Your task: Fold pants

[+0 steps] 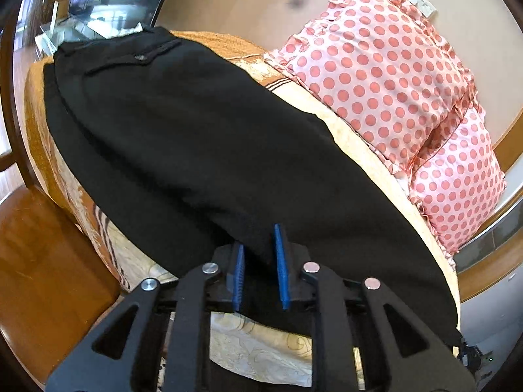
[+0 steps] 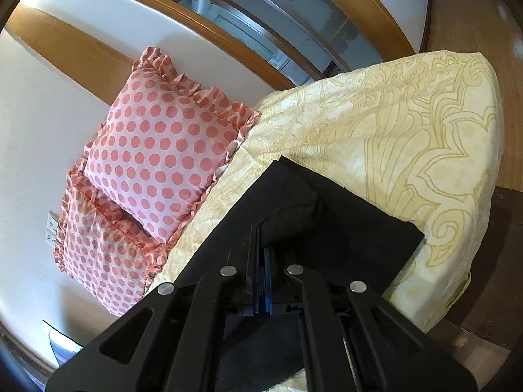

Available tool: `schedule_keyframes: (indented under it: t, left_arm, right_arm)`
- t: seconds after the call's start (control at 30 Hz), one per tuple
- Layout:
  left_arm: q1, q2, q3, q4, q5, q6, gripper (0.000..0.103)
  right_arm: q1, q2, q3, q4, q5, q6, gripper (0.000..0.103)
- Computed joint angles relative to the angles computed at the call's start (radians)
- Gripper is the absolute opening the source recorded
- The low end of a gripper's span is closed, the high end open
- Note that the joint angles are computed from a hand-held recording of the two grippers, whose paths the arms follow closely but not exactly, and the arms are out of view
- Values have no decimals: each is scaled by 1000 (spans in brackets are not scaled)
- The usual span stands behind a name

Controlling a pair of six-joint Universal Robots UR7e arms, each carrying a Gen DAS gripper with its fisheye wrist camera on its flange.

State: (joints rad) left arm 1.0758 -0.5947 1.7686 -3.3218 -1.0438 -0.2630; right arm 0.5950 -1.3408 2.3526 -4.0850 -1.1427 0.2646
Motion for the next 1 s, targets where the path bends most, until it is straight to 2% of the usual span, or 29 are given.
schedule_keyframes:
  t: [0.07, 0.13, 0.2, 0.27, 0.33, 0.53, 0.73, 0.87, 1.0]
  left_arm:
    - [1, -4, 7, -12, -3, 13, 7]
    - [-6, -13, 23, -37, -10, 25, 6]
    - [-17, -28, 53, -80, -11, 44, 5]
    - [-23, -33, 74, -95, 5, 60, 5]
    - [-18, -33, 81, -76, 10, 53, 5]
    - [-3, -32, 91, -64, -3, 51, 4]
    - [-7, -14, 90, -94, 18, 123, 7]
    - [-1, -28, 102, -94, -3, 135, 11]
    - [-4, -18, 99, -105, 9, 154, 11]
  right_arm:
    - [-4, -10, 3, 0, 21, 9, 2]
    - [-6, -23, 21, -37, 36, 4, 2]
    - [8, -34, 37, -38, -16, -35, 2]
    - [6, -40, 41, 9, -43, -39, 2]
    - [-14, -35, 48, 30, -41, -24, 2]
    - [-43, -27, 84, -16, -36, -17, 2]
    - [-16, -13, 76, -5, -112, -46, 2]
    - [-25, -12, 100, -56, -112, -23, 2]
    - [7, -5, 107, -80, -193, -70, 2]
